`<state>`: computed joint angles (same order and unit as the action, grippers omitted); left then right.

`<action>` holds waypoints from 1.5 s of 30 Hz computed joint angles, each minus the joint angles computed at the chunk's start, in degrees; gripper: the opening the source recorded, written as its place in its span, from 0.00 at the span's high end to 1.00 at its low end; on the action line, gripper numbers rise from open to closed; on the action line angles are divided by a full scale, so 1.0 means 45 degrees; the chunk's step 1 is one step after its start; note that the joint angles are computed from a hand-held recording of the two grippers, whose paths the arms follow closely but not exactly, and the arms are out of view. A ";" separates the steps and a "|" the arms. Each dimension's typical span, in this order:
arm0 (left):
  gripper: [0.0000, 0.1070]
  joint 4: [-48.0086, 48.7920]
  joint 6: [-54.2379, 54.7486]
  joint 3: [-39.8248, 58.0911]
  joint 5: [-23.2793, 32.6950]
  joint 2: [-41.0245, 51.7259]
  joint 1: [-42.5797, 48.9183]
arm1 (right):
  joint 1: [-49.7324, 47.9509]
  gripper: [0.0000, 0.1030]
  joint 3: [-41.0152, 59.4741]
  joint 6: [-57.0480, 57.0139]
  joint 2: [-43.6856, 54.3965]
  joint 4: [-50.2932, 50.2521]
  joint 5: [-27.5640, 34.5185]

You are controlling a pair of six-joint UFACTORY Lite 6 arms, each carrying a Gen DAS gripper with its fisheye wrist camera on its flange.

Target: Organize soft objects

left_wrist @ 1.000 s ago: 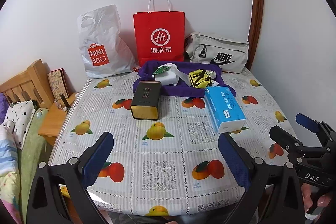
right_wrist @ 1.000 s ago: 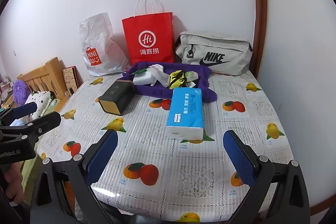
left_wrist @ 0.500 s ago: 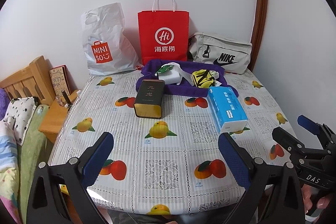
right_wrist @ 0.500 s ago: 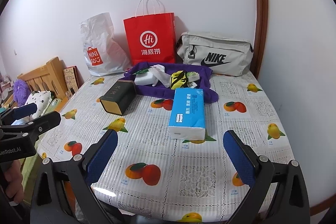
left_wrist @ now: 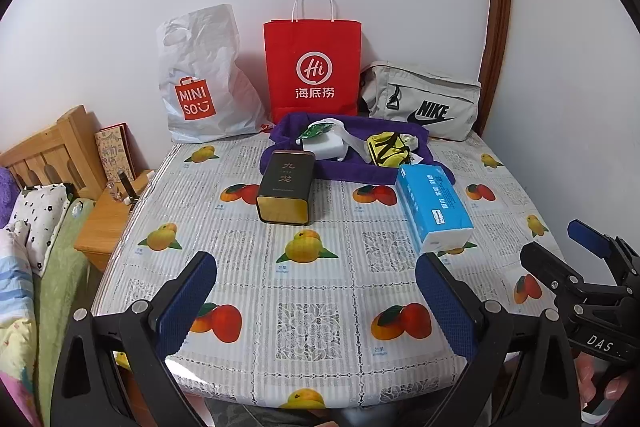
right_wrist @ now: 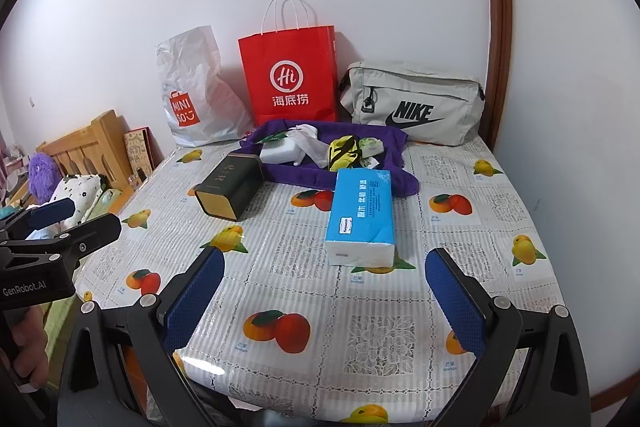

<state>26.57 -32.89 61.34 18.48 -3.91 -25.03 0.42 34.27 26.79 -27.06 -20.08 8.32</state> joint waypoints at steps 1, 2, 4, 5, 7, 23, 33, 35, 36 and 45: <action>0.06 0.0109 -0.0123 -0.0031 0.0015 -0.0025 -0.0037 | 0.0010 0.03 0.0000 0.0005 -0.0005 0.0004 0.0011; 0.06 0.0231 -0.0270 -0.0028 0.0023 -0.0020 -0.0065 | -0.0016 0.03 -0.0007 -0.0182 -0.0001 0.0165 -0.0008; 0.06 0.0129 -0.0168 -0.0020 0.0020 -0.0010 -0.0045 | 0.0005 0.03 -0.0009 0.0006 -0.0025 -0.0041 0.0016; 0.06 0.0089 -0.0130 -0.0018 0.0010 -0.0011 -0.0041 | -0.0010 0.03 -0.0010 -0.0118 0.0002 0.0086 -0.0022; 0.06 0.0082 -0.0094 -0.0013 0.0011 -0.0009 -0.0028 | 0.0042 0.03 -0.0017 0.0199 -0.0025 -0.0179 0.0025; 0.06 -0.0192 0.0227 -0.0076 -0.0038 -0.0055 0.0063 | 0.0164 0.03 -0.0002 0.0653 -0.0028 -0.0589 0.0093; 0.06 0.0096 -0.0114 -0.0082 0.0001 -0.0042 -0.0006 | 0.0124 0.03 -0.0023 0.0452 -0.0040 -0.0430 0.0062; 0.06 0.0106 -0.0128 -0.0086 0.0005 -0.0048 0.0008 | 0.0144 0.03 -0.0021 0.0569 -0.0033 -0.0538 0.0058; 0.06 0.0065 -0.0056 -0.0052 0.0000 -0.0015 0.0020 | 0.0153 0.03 -0.0019 0.0560 -0.0031 -0.0536 0.0066; 0.06 0.0086 -0.0069 -0.0057 -0.0043 0.0102 0.0039 | 0.0107 0.03 -0.0012 0.0083 0.0027 -0.0163 0.0023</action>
